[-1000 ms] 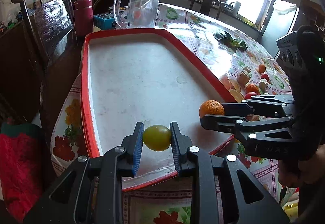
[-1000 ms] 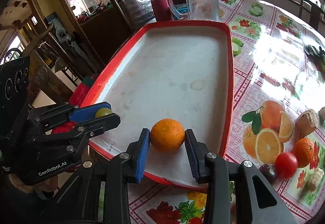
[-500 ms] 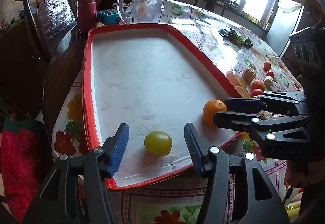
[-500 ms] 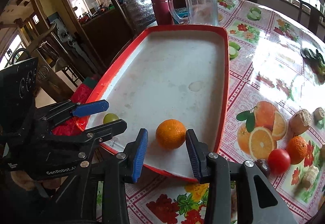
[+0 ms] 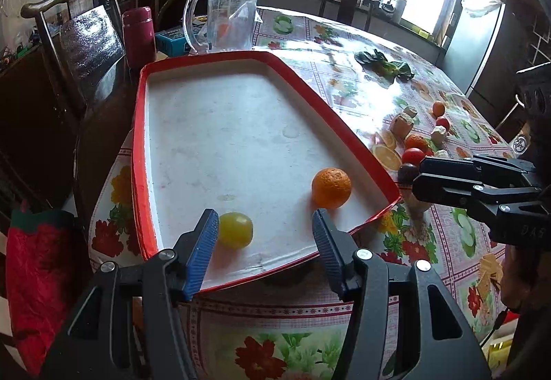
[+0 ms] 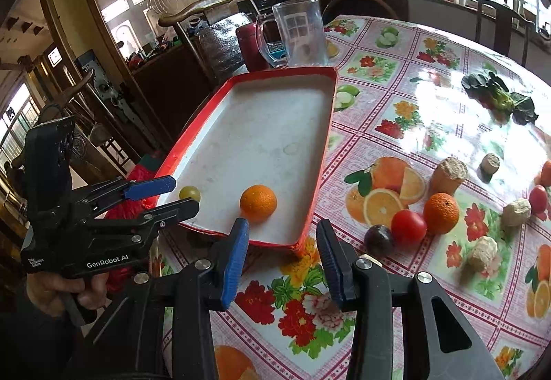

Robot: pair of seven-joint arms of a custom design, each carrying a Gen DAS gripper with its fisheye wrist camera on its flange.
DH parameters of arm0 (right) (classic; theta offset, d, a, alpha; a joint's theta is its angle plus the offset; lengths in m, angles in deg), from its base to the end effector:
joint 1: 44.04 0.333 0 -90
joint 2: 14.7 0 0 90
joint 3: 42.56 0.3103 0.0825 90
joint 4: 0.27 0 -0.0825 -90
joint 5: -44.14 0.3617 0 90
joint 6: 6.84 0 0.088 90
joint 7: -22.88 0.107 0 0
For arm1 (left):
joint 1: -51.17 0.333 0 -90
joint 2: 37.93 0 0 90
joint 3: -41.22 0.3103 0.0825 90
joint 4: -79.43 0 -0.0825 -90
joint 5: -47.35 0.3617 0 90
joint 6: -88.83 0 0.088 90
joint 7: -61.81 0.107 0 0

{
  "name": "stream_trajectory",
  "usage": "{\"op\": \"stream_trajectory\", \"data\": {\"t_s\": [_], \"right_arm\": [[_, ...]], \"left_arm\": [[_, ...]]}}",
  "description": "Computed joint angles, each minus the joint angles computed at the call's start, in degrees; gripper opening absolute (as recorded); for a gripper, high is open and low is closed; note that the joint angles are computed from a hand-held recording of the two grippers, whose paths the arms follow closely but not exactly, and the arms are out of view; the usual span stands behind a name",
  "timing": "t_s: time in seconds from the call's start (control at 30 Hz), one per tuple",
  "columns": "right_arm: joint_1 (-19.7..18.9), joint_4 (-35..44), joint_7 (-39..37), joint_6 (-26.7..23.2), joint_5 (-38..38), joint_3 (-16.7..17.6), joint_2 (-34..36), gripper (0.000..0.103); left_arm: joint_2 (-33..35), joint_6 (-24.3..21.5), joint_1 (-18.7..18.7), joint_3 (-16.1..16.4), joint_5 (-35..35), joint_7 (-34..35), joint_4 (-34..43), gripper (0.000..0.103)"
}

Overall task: Organize fruits
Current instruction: 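Open both grippers to release the fruits in the tray and withdraw, then grasp the pale cylindrical piece with the left gripper while the right grasps a pale cube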

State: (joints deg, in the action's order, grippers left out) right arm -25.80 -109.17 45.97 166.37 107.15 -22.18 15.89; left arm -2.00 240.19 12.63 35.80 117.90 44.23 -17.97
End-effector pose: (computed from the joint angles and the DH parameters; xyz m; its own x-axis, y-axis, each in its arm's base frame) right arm 0.5434 0.3234 0.2765 0.6677 -0.7135 -0.2122 -0.6487 -0.4178 -0.6362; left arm 0.4739 -0.4796 0.2635 0.0618 -0.9888 0.1358 -0.7410 -0.1366 -0.6574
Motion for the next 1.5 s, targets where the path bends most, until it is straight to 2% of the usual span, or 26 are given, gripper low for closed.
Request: {"op": "stream_trajectory", "data": {"t_s": [0.13,0.27,0.57,0.8,1.23,1.37,1.5], "right_arm": [[-3.0,-2.1,-5.2,1.4,5.9,2.4,-1.6,0.042],[-4.1,-3.5,-10.1,1.7,12.4,2.2,-3.3,0.042],[-2.2,-6.0,-16.0,1.3,22.3,-3.2,-6.4,0.042],[-1.4,-7.1,-20.1,-0.2,28.7,-7.2,-7.4,0.043],[-1.5,-8.6,-22.9,-1.3,34.0,-11.5,-8.2,0.044],[-1.7,-8.0,-22.3,-1.6,33.4,-12.0,-7.5,0.045],[-2.2,-6.8,-18.7,-1.7,29.2,-11.7,-5.6,0.045]], "left_arm": [[0.0,-0.1,-0.5,-0.1,0.4,0.1,0.9,0.055],[0.6,0.3,-1.0,-0.1,0.7,0.6,2.2,0.055],[4.3,2.5,-2.5,0.2,-1.3,5.4,8.6,0.055],[8.9,3.4,-4.2,0.3,-6.8,13.5,15.5,0.055],[17.1,3.2,-6.9,0.7,-18.4,28.1,27.9,0.055],[20.4,2.1,-7.3,0.4,-22.6,33.1,32.7,0.055],[23.8,0.9,-7.7,0.2,-26.6,37.7,37.7,0.055]]}}
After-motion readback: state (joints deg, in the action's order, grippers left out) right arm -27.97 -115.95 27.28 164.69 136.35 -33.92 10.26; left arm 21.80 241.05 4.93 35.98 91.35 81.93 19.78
